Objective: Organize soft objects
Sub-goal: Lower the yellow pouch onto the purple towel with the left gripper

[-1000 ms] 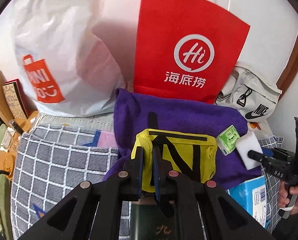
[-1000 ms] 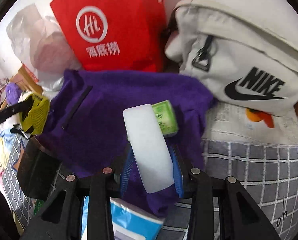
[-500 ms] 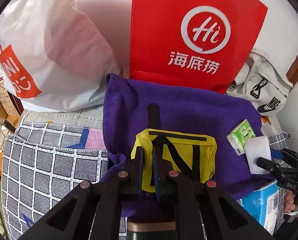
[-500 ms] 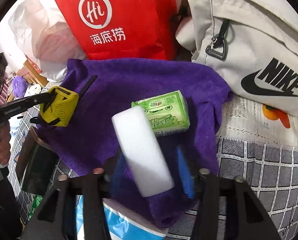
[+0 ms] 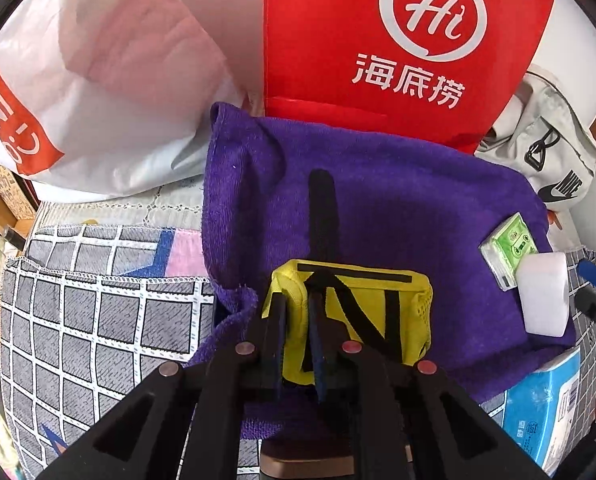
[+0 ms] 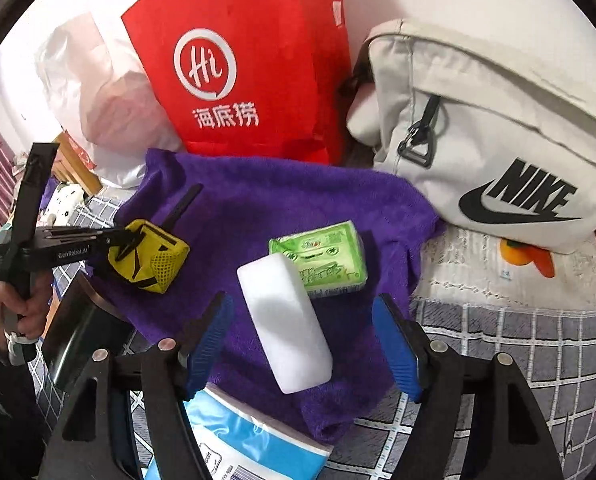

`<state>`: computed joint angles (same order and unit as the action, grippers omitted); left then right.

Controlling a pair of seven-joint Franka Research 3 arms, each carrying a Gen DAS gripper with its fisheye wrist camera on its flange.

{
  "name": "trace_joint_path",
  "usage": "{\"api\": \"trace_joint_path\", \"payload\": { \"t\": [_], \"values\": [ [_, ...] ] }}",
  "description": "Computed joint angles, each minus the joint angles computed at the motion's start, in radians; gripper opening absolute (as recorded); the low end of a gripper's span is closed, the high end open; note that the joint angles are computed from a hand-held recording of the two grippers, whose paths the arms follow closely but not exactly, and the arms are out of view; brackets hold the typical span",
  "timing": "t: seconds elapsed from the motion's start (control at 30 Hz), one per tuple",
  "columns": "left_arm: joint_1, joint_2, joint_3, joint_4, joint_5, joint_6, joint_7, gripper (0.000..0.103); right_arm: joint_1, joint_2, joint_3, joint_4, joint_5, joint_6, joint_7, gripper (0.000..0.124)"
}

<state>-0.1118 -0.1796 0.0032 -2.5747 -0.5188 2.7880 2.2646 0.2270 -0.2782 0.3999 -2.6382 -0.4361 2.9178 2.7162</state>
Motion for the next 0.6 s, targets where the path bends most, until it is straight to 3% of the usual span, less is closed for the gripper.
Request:
{"api": "trace_joint_path", "payload": {
  "t": [0.23, 0.37, 0.53, 0.6],
  "values": [
    [-0.005, -0.013, -0.009, -0.007, 0.025, -0.028, -0.023, 0.015, 0.002, -0.045, 0.016, 0.008, 0.002, -0.058, 0.024, 0.072],
    [-0.012, -0.016, -0.003, -0.006, 0.009, -0.037, -0.007, 0.030, 0.027, -0.068, 0.015, 0.011, 0.014, -0.095, 0.022, 0.072],
    [-0.015, -0.050, 0.006, -0.019, 0.006, -0.050, 0.004, 0.032, 0.059, -0.088, 0.018, 0.019, 0.028, -0.148, 0.020, 0.072],
    [-0.014, -0.070, 0.011, -0.026, 0.015, -0.057, -0.002, 0.042, 0.077, -0.096, 0.014, 0.020, 0.042, -0.164, 0.014, 0.072]
  ]
}}
